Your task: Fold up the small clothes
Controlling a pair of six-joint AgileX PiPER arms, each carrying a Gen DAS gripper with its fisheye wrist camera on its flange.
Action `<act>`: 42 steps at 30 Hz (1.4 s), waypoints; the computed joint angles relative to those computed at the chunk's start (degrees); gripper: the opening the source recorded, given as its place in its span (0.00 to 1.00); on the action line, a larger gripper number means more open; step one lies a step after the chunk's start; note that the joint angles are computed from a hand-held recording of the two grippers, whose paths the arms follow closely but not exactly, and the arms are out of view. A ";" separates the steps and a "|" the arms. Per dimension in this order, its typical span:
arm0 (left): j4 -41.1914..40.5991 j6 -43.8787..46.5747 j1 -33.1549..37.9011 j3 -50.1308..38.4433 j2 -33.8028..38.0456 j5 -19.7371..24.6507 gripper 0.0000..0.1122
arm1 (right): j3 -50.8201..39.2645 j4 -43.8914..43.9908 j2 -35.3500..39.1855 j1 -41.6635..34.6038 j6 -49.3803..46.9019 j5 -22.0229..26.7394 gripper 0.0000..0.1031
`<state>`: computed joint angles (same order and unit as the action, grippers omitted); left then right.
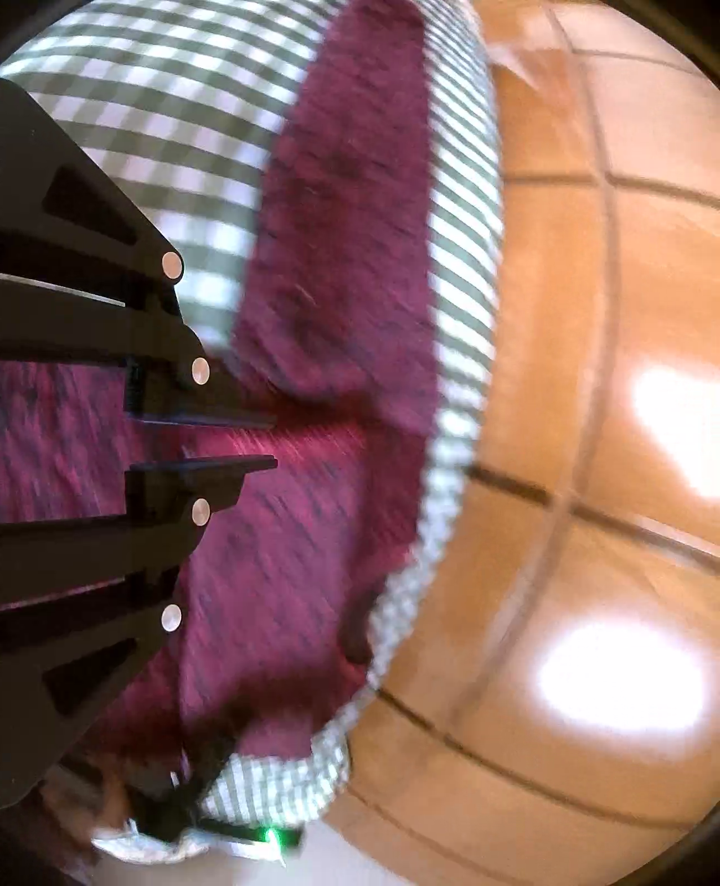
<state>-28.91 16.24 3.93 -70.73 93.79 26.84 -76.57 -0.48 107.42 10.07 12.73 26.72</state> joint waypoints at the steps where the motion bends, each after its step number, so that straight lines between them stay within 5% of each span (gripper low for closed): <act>1: 0.49 0.95 -1.33 -1.17 0.02 -0.28 0.06 | -0.72 -0.45 0.91 -0.01 0.30 -0.18 0.92; 4: 2.46 0.81 -4.19 -7.25 4.04 2.33 0.06 | -1.35 -2.69 0.95 0.73 2.54 0.29 0.93; 8: 16.32 -14.26 -6.47 -20.03 15.80 11.17 0.06 | -1.30 -4.80 1.11 1.15 4.40 -0.23 0.93; 10: 13.34 -14.07 -4.60 -22.52 20.21 13.14 0.06 | -1.60 -6.31 1.49 1.55 5.76 -0.24 0.94; 15: 9.78 -10.54 -3.59 -18.22 17.42 10.36 0.06 | -1.53 -7.04 1.46 1.60 6.10 -0.17 0.95; 20: 7.35 -10.46 -0.59 -12.54 10.87 12.83 0.06 | -3.13 -11.14 1.68 2.55 9.51 2.24 0.98; 22: 8.29 -12.23 0.73 -11.41 9.06 13.59 0.20 | -3.89 -14.12 0.92 3.57 11.49 4.56 0.98; 23: 6.60 -11.30 2.76 -8.73 6.57 12.67 0.47 | -3.71 -14.65 -0.11 4.07 12.21 5.61 0.98; 24: 4.52 -9.69 4.35 -6.07 4.53 10.90 0.60 | -2.68 -14.10 -1.45 4.33 12.31 5.47 0.98; 26: -0.74 -4.58 8.60 -1.59 1.02 8.91 0.60 | 1.52 -12.78 -5.70 5.35 12.00 3.27 0.98; 28: -4.97 -0.19 14.29 -0.84 0.45 12.12 0.60 | 6.27 -16.20 -9.99 7.97 15.11 1.71 0.98; 34: -6.98 3.56 30.05 -0.99 2.00 14.19 0.60 | 16.12 -16.77 -16.73 15.68 14.96 0.66 0.98; 42: -14.37 1.06 46.74 -21.11 17.39 26.83 0.60 | 20.19 -26.32 -14.69 21.82 25.30 -0.13 0.98</act>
<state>-43.28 17.30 50.67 -91.84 111.18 53.67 -56.38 -26.79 92.73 31.89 38.02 26.58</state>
